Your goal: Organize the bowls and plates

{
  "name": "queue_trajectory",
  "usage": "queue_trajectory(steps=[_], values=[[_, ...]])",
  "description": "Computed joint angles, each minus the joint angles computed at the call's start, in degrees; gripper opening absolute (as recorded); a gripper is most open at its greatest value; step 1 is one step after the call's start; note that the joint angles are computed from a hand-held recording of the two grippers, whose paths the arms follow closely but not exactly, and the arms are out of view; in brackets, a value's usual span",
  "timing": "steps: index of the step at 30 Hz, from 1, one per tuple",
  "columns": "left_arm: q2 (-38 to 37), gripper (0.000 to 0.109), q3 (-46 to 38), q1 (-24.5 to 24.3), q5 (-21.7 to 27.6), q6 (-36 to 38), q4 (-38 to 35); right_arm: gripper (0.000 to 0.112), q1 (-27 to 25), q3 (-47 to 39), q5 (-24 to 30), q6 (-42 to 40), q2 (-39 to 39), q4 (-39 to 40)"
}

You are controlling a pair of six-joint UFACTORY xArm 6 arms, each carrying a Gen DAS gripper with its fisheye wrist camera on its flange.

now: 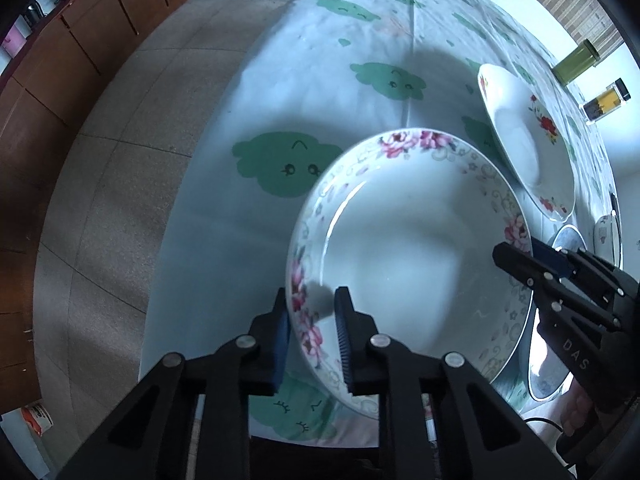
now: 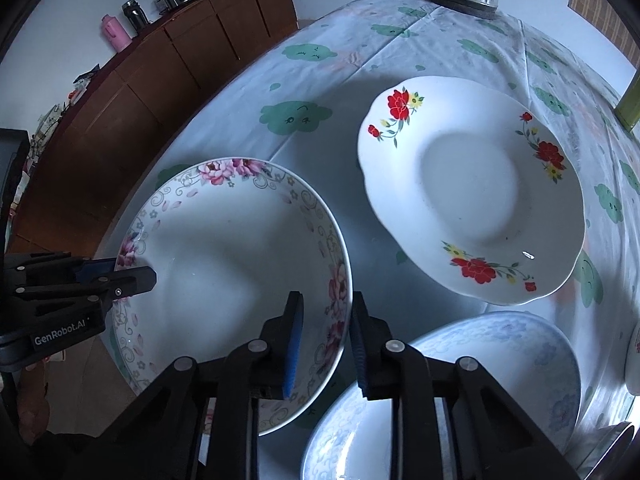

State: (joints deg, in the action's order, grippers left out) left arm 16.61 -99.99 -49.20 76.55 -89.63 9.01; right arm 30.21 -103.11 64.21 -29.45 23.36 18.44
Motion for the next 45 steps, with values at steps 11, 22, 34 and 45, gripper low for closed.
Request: queue_trajectory(steps=[11, 22, 34, 45], values=[[0.99, 0.015, -2.36, -0.67, 2.88, 0.79, 1.48, 0.018, 0.25, -0.47, 0.56, 0.81, 0.23, -1.67], [5.35, 0.011, -10.77, -1.05, 9.2, 2.01, 3.24, 0.015, -0.34, -0.53, 1.37, 1.66, -0.32, -0.84], [6.12, 0.011, -12.62, -1.5, 10.23, 0.6, 3.46, 0.015, -1.11, -0.89, 3.06, 0.77, -1.19, 0.65], [7.91, 0.011, -16.87, -1.93, 12.11, 0.34, 4.81, 0.015, -1.81, -0.82, 4.42, 0.01, -2.64, 1.19]])
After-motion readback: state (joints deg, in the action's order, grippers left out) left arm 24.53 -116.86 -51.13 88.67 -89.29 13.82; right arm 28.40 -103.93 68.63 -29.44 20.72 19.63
